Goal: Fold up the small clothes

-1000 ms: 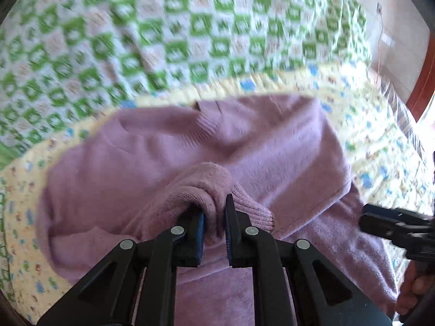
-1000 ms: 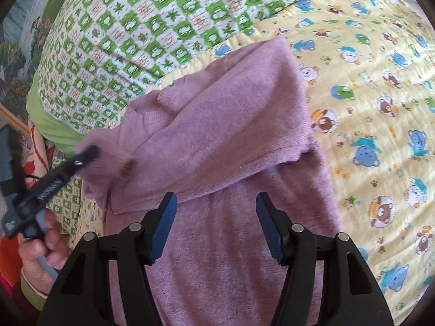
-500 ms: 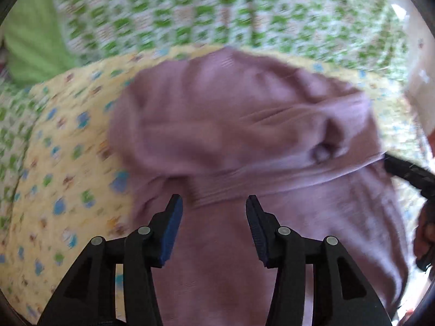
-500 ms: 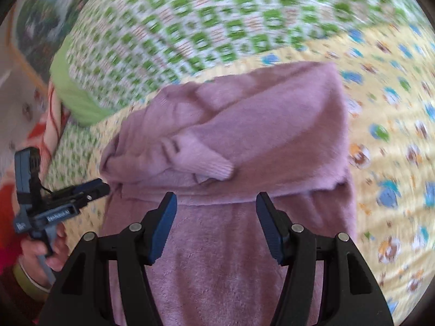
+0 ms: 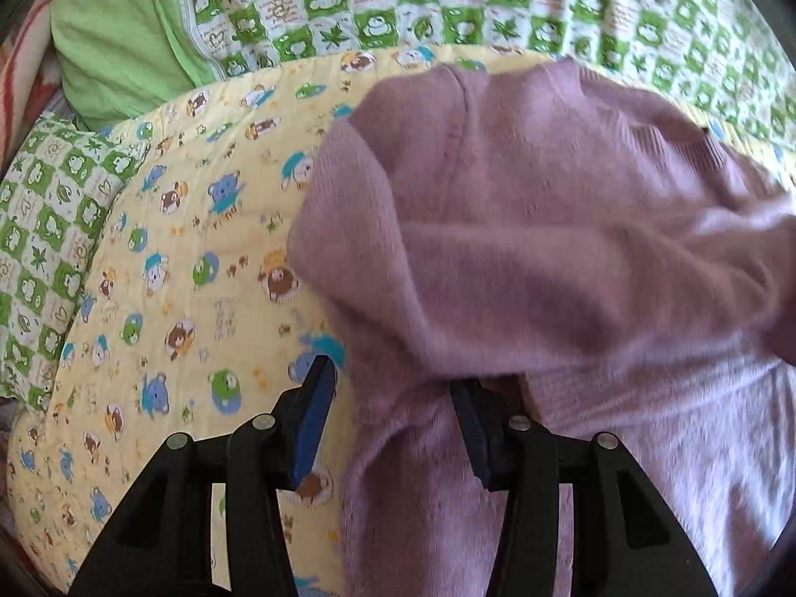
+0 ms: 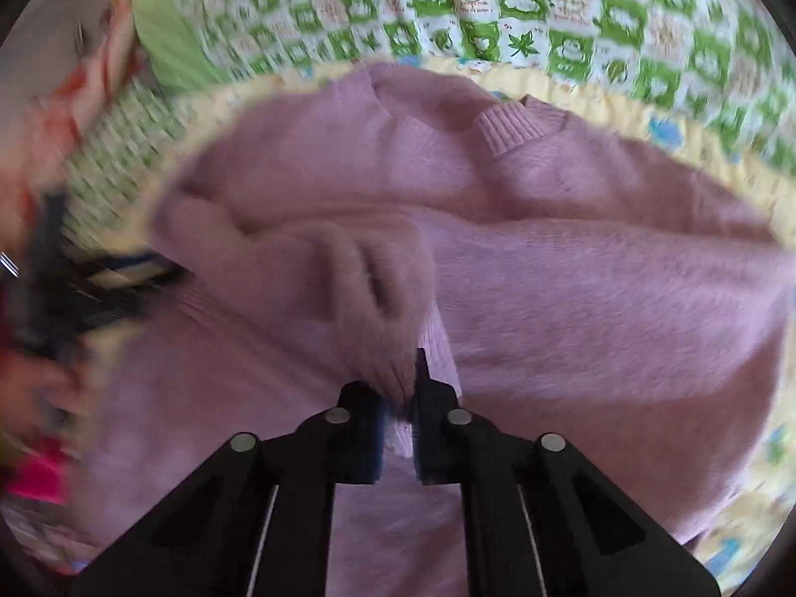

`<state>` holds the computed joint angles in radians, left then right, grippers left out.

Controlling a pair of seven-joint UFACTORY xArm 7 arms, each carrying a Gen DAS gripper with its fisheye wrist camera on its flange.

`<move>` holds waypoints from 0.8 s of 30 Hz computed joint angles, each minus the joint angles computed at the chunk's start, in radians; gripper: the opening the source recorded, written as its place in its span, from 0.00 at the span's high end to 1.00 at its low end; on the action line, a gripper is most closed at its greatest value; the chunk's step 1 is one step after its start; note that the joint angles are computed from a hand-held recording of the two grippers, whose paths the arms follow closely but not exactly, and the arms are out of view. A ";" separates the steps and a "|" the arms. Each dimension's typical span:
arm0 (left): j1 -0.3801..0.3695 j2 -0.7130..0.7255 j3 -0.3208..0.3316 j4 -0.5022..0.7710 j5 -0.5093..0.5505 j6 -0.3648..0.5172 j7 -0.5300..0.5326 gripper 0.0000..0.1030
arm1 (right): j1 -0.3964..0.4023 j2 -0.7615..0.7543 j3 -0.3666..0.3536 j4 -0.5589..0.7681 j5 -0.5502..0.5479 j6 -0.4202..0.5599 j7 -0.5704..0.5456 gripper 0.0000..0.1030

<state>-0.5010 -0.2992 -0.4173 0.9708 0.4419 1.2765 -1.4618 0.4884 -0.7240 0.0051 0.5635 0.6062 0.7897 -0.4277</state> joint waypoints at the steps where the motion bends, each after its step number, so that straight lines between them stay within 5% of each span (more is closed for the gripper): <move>1: 0.001 -0.001 0.003 -0.002 0.001 -0.006 -0.001 0.53 | 0.039 -0.021 -0.092 0.026 0.090 0.084 -0.009 0.92; 4: 0.006 -0.025 0.011 -0.023 0.001 -0.028 0.001 0.51 | 0.054 -0.106 -0.278 0.068 0.305 0.281 0.000 0.92; 7: 0.015 -0.045 0.016 -0.046 -0.001 -0.080 0.013 0.50 | -0.028 -0.134 -0.351 0.088 0.360 0.337 0.050 0.92; 12: 0.021 0.023 -0.003 0.005 0.014 -0.067 0.037 0.49 | -0.208 -0.016 -0.337 0.072 0.279 0.329 0.136 0.92; 17: 0.005 0.024 0.007 0.010 0.009 -0.035 -0.002 0.49 | -0.368 0.000 -0.250 -0.031 0.241 0.263 0.238 0.81; 20: 0.005 -0.013 0.019 -0.020 -0.008 -0.040 0.000 0.49 | -0.400 -0.068 -0.203 -0.053 0.183 0.210 0.196 0.67; 24: 0.014 -0.025 0.013 -0.034 -0.011 -0.035 0.018 0.49 | -0.373 -0.175 -0.141 -0.062 0.018 0.148 0.065 0.61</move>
